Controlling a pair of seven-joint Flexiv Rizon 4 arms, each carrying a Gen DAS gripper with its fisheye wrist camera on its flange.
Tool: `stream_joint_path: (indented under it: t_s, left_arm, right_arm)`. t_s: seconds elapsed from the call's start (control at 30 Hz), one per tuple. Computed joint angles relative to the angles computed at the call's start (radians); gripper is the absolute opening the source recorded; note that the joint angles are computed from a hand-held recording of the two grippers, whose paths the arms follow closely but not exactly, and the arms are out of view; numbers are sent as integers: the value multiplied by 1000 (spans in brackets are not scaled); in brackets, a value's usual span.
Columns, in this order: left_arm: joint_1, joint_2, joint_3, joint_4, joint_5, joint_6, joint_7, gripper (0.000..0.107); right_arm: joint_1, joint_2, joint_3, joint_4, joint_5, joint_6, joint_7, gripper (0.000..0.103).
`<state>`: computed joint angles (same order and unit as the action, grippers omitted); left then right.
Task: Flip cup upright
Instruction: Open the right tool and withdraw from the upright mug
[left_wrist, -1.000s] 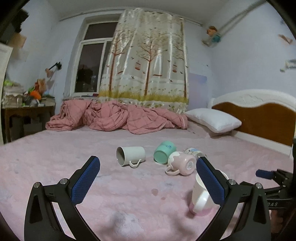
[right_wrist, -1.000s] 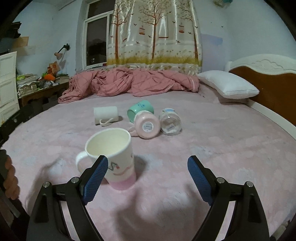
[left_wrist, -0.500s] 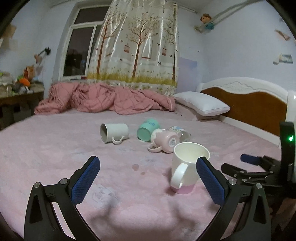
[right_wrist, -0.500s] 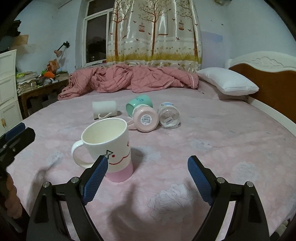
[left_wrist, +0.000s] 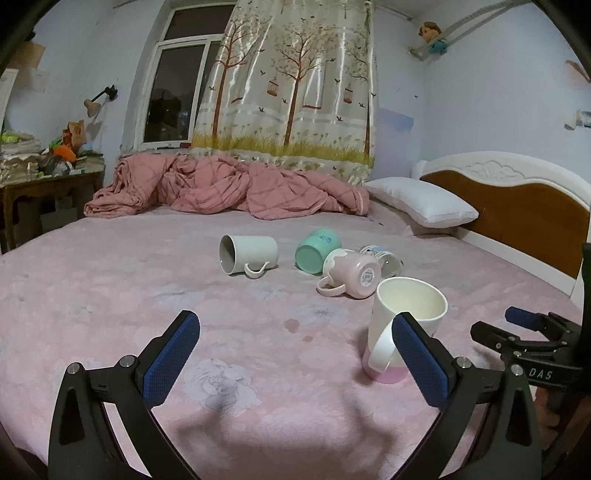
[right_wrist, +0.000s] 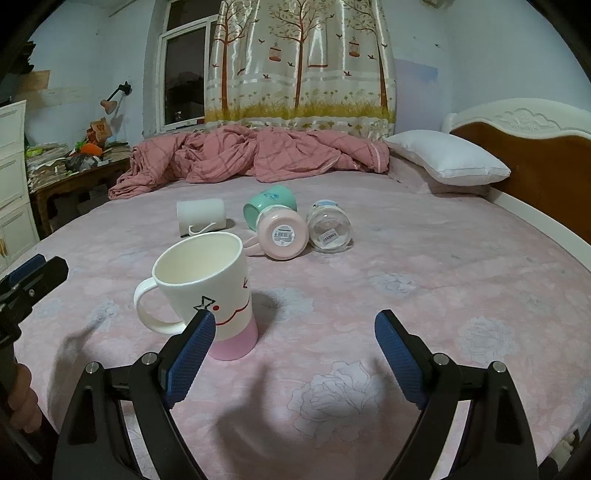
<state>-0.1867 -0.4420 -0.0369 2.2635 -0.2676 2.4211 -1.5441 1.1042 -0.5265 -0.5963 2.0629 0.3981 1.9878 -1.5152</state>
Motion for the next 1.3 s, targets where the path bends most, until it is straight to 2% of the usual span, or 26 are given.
stream_joint_path:
  t_s: [0.47, 0.83, 1.3]
  left_arm:
    - [-61, -28, 10, 2, -84, 89, 113, 103]
    - [-10, -7, -9, 7, -13, 43, 59, 103]
    - [-15, -6, -2, 12, -19, 73, 67, 103]
  right_arm:
    - [-13, 1, 7, 3, 2, 4, -7, 90]
    - [-22, 0, 15, 2, 4, 4, -14, 90]
    - [-14, 2, 5, 4, 1, -1, -11, 90]
